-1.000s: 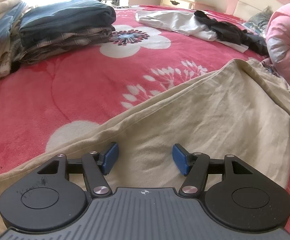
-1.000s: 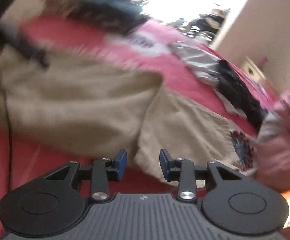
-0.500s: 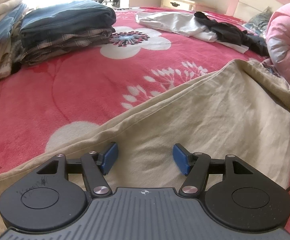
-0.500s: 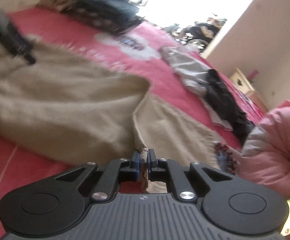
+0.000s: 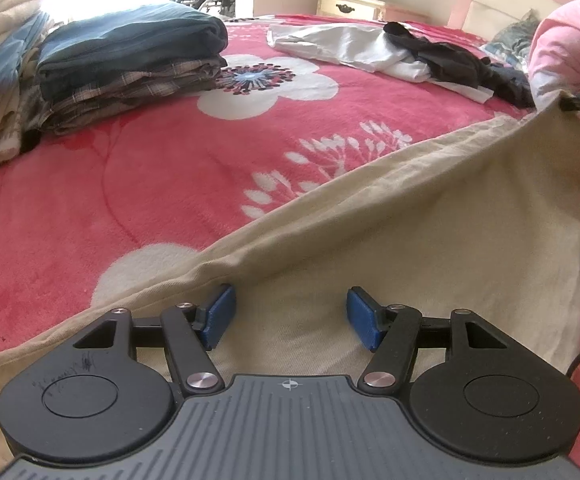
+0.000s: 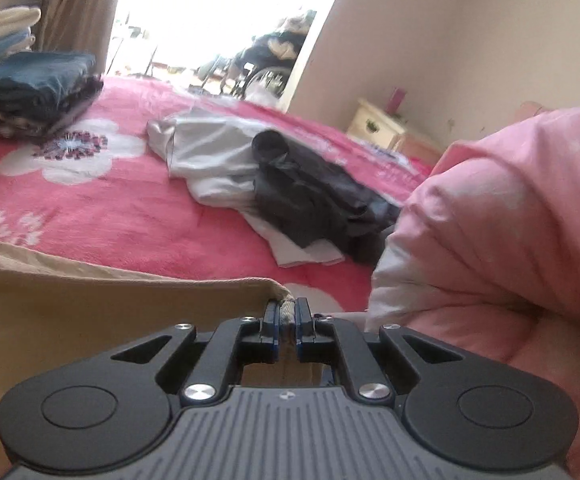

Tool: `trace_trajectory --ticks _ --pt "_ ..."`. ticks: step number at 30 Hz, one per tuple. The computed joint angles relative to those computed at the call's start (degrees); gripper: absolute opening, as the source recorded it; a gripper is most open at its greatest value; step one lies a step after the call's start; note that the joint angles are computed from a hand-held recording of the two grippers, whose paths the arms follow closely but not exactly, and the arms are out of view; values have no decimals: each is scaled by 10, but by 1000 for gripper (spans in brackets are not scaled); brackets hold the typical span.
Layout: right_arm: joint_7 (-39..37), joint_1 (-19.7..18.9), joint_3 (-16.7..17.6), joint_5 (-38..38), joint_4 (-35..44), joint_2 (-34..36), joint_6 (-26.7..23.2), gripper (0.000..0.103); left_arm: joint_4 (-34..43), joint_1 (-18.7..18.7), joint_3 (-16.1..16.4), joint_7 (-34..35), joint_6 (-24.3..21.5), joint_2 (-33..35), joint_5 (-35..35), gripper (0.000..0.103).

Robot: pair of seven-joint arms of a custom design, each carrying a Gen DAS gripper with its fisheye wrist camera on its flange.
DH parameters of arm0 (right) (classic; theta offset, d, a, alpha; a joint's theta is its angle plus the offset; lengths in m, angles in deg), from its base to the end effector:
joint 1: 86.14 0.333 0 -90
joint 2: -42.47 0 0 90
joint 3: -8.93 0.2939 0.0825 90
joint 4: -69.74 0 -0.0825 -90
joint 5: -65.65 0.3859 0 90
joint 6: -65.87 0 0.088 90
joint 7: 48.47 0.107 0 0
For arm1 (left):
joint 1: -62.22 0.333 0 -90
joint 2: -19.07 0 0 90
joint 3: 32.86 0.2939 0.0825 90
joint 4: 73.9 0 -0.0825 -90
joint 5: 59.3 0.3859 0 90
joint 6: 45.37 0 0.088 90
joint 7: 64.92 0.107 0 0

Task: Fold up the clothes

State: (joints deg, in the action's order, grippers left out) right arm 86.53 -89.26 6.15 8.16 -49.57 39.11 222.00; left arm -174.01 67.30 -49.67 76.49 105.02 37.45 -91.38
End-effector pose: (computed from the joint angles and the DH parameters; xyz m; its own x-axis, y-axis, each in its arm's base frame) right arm 0.5771 -0.0285 0.4962 -0.2428 -0.9062 0.3463 -0.6836 -0.0935 -0.7239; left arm 0.6696 -0.1069 0.4340 -0.6158 -0.7867 0.0447 -0.6080 0.4383 -0.6620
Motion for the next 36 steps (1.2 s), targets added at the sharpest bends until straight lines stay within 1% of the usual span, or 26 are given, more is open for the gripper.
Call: trace_trajectory --ticks 2,5,7,10,15,19,20,21,22,24,25,28,31,32,33,35,36 --pt "-32 4 0 -9 25 28 -14 7 -3 -1 0 2 5 -2 2 62" --pt "-48 16 -9 -1 55 58 -24 7 -4 -1 1 0 8 -2 6 62" --pt "-58 23 -18 13 74 75 -19 7 -2 -1 2 -2 6 -1 9 62" --pt "-104 33 -28 58 102 98 -24 7 1 -1 2 -3 4 0 13 62" --pt "-204 43 -41 165 150 142 -46 7 2 -3 2 -6 8 3 23 63" --pt "-246 53 -56 221 177 179 -55 8 -2 -1 -1 -3 15 1 24 63" --pt "-251 57 -62 226 180 187 -57 10 -3 -1 -1 -3 16 1 24 63" --pt "-260 59 -66 231 185 197 -58 16 -3 -1 -1 -2 16 1 25 63" --pt "-258 62 -73 231 187 203 -54 20 -2 -1 -1 -3 16 1 25 63" --pt "-251 62 -82 248 188 209 -43 38 -2 -1 -1 -4 16 2 27 63" --pt "-248 60 -85 263 188 210 -36 41 -1 -1 -1 -6 15 2 28 63" --pt "-253 45 -81 328 189 210 -26 42 -3 -3 0 -14 20 1 32 63" --pt "-179 84 -126 247 186 207 -24 41 -3 -5 1 -23 25 1 38 63" --pt "-126 98 -143 211 188 204 -36 41 -3 -5 1 -25 26 1 39 62" --pt "-78 106 -153 179 189 201 -49 40 -3 -5 1 -27 28 1 40 62" --pt "-60 93 -140 178 172 183 -40 39 -5 -4 -1 -28 36 1 40 62" --pt "-46 94 -137 153 159 169 -28 40 -6 -3 -2 -26 41 0 40 62"
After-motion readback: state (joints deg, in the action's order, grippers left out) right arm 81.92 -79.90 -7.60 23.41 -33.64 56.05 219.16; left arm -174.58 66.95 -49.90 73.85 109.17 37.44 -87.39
